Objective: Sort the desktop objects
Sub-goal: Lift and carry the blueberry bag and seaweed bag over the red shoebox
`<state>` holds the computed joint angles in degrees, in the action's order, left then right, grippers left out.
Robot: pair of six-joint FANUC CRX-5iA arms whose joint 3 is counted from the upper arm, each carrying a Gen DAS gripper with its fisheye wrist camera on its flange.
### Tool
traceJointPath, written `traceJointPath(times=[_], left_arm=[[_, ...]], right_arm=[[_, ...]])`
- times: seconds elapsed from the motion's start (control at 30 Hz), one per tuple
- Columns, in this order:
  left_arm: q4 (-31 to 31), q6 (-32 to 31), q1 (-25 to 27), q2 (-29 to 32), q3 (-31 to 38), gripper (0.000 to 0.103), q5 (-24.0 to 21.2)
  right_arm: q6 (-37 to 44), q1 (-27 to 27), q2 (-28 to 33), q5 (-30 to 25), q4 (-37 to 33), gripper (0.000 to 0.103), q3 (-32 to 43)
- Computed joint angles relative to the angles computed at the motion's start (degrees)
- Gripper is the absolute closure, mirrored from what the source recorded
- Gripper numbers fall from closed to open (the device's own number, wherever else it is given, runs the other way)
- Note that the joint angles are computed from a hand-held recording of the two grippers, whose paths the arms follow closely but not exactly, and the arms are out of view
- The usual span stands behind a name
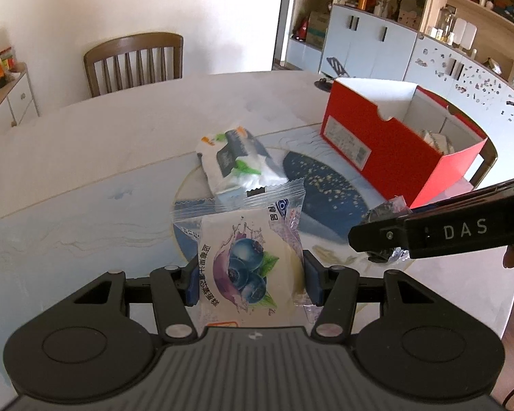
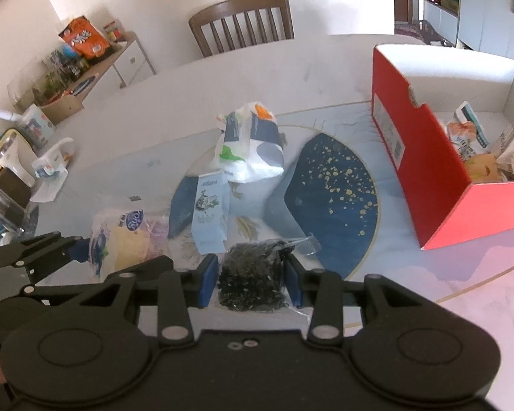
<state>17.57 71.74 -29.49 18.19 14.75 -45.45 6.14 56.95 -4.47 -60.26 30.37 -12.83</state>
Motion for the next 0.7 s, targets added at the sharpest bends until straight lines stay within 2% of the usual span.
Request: traceJointPath(times=[0.4, 0.7], left_arm=[[1.2, -0.9, -1.8, -0.8, 2.0, 0.048, -1.0], [1.1, 0.5, -3.7, 1.0, 6.8, 0.048, -3.4]], right_arm=[[-4.6, 2.6, -4.8, -2.3, 4.4, 0.063, -2.7], [-5.4, 3.6, -8.2, -5.2, 6.2, 0.063, -4.2]])
